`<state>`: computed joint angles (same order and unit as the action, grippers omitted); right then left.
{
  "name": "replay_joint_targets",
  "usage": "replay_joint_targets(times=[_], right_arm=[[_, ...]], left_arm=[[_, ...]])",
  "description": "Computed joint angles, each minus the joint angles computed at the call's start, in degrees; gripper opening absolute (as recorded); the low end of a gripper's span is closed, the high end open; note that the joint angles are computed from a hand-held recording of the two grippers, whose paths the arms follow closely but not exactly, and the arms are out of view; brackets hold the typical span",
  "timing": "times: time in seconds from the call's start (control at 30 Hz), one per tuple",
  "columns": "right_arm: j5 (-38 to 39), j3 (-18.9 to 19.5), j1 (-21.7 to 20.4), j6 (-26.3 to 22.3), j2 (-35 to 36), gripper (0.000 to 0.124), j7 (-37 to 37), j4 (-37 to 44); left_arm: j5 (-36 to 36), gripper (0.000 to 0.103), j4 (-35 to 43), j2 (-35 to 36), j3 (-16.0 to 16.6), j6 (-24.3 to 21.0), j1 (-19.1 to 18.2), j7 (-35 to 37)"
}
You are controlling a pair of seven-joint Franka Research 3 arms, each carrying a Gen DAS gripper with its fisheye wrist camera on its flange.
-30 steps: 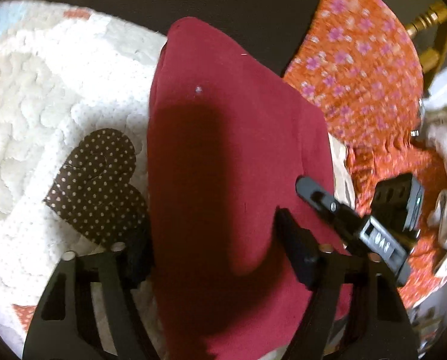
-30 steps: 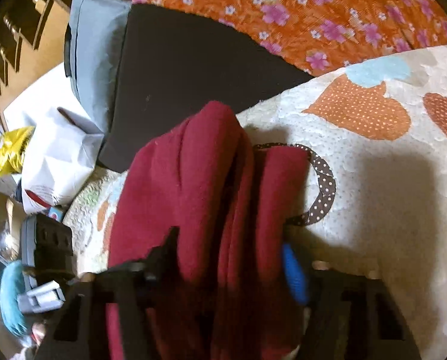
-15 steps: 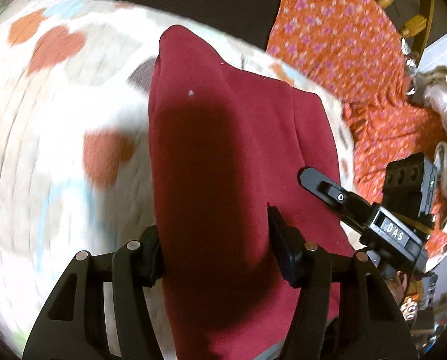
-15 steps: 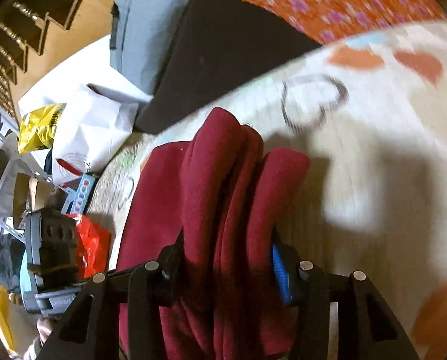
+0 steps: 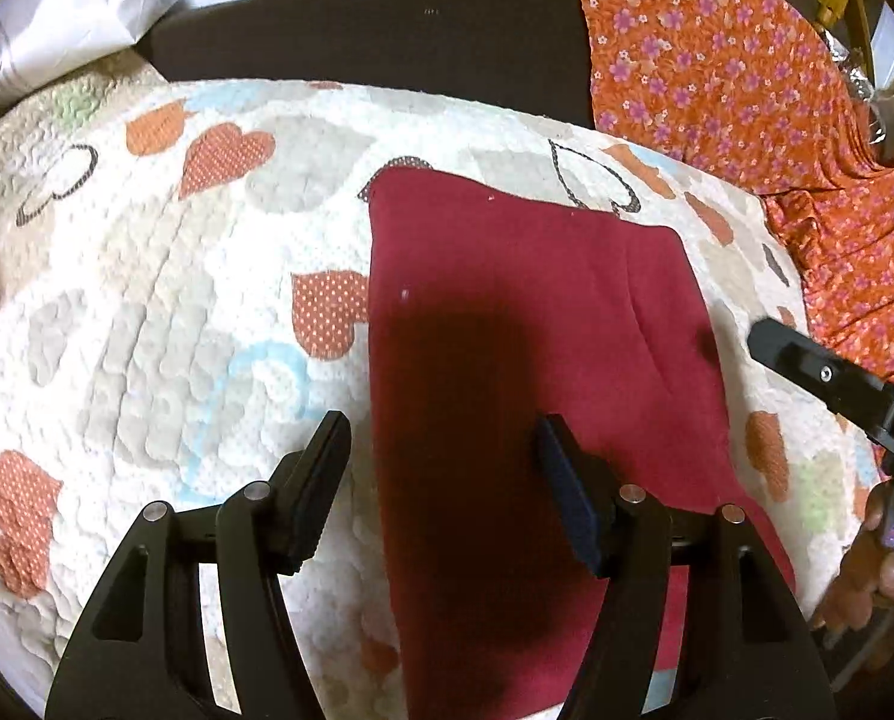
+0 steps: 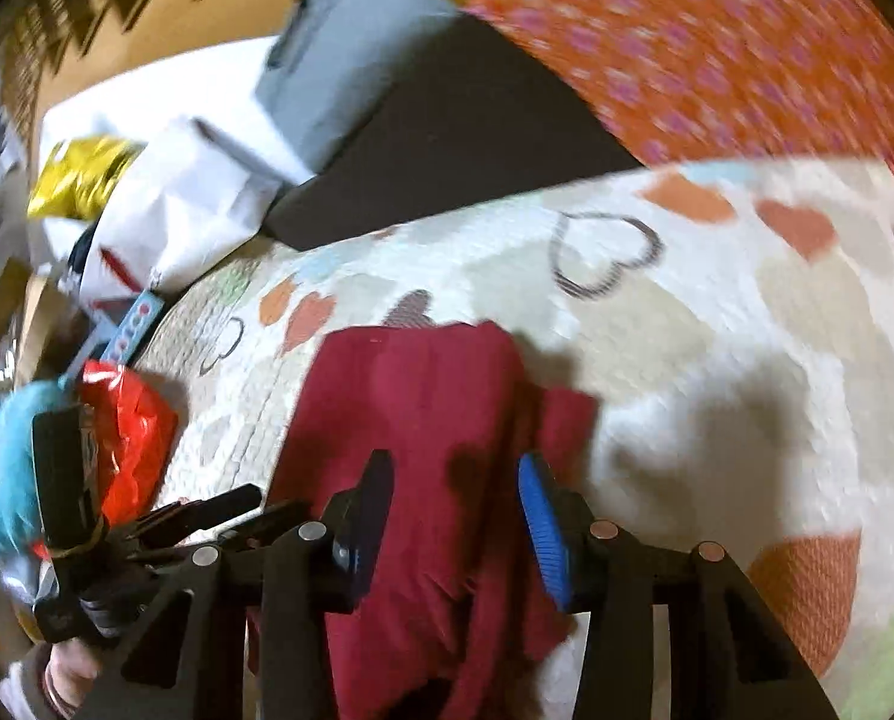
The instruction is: Fold small clothes
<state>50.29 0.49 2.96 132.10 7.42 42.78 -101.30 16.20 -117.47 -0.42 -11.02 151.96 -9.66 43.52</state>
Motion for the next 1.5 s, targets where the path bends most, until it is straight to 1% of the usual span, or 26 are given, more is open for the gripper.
replay_joint_targets(times=[0.03,0.1,0.17,0.2,0.27,0.3,0.4,0.5,0.57,0.6,0.63,0.7,0.77,0.8,0.9,0.97,1.03,1.13,1.2,1.33,1.4,1.47,1.5], right_arm=[[-0.33,0.33,0.39,-0.53,1.51,0.041,0.97,1.48],[-3.55,0.67,1.36,0.18,4.13,0.041,4.01,3.64],[-10.63,0.51,2.93,3.20,7.28,0.040,7.64,5.38],[-12.14,0.64,3.07,4.47,7.89,0.037,8.10,5.10],[-8.96,1.68,1.38,5.32,6.93,0.037,5.49,3.23],[-8.87,1.73,1.12,4.99,6.45,0.037,5.58,2.91],[-8.70,1.44,0.42,2.67,3.36,0.037,5.66,1.12],[-6.42,0.94,0.02,0.34,-1.75,0.037,1.20,-3.05],[-6.70,0.34,0.55,-0.38,-4.34,0.037,-0.87,-6.26],[-7.75,0.08,0.97,-0.16,-5.00,0.037,-0.89,-7.50],[-9.19,-0.04,1.51,1.10,-5.80,0.037,-0.80,-9.43],[-13.45,-0.04,2.69,5.27,-6.32,0.037,0.33,-12.93],[-11.55,-0.23,3.15,7.80,-6.64,0.037,-1.51,-15.05],[-11.72,-0.31,3.36,8.07,-6.97,0.037,-1.18,-15.27],[-11.37,-0.83,3.49,6.90,-7.91,0.037,-1.27,-14.85],[-6.52,-1.41,3.36,6.70,-9.15,0.037,-3.14,-15.10],[-1.83,-1.72,3.58,8.56,-10.53,0.038,-6.01,-16.06],[0.24,-1.53,4.47,12.97,-12.00,0.041,-7.65,-17.39],[0.00,-1.55,4.96,14.54,-12.52,0.043,-7.77,-17.89],[-0.82,-1.89,5.55,16.03,-13.15,0.044,-8.59,-18.61],[-0.99,-2.21,5.60,15.56,-13.13,0.044,-8.27,-18.49],[-1.42,-2.45,5.40,14.78,-12.97,0.044,-6.98,-18.11],[-1.63,-2.50,5.34,14.63,-12.84,0.045,-6.55,-17.92]], left_arm=[[1.32,0.065,0.34,0.36,0.00,-0.17,0.02,-0.90],[3.14,0.065,1.62,1.55,0.02,-0.86,-0.05,-1.78],[3.71,0.065,2.06,2.15,0.11,-0.95,-0.09,-1.65],[3.73,0.067,2.29,2.48,0.12,-0.89,-0.12,-1.52],[3.30,0.067,2.71,2.98,0.11,-1.36,-0.19,-0.91],[3.42,0.067,2.99,3.16,0.10,-1.67,-0.28,-0.92],[5.14,0.067,3.44,3.31,0.08,-2.51,-0.63,-1.31],[6.66,0.067,3.86,3.46,0.02,-3.24,-1.00,-2.09],[7.91,0.067,3.96,3.46,0.05,-3.50,-1.19,-2.82],[8.50,0.067,3.80,3.31,0.09,-3.48,-1.25,-3.40],[8.77,0.067,3.87,3.37,0.07,-3.54,-1.30,-3.79],[9.28,0.067,3.64,3.13,0.09,-3.48,-1.32,-4.24],[10.18,0.067,3.24,2.81,0.04,-3.35,-1.39,-4.68],[11.00,0.067,3.36,2.80,-0.06,-3.75,-1.56,-5.46],[13.23,0.067,2.97,2.05,-0.22,-4.48,-1.80,-6.22],[15.01,0.067,2.80,1.39,-0.39,-5.57,-1.95,-6.94],[17.48,0.067,2.55,0.63,-0.59,-6.78,-2.06,-8.56],[22.61,0.067,2.51,-0.32,-1.07,-9.15,-2.23,-12.31],[25.86,0.067,2.05,-1.33,-1.34,-9.90,-2.22,-15.13],[31.44,0.067,1.27,-3.04,-2.00,-11.18,-1.82,-20.33],[33.71,0.067,1.42,-3.35,-2.48,-12.74,-1.81,-21.93],[35.98,0.068,2.66,-2.76,-3.26,-16.90,-2.24,-22.40],[36.60,0.068,2.91,-2.62,-3.36,-17.90,-2.48,-22.42]])
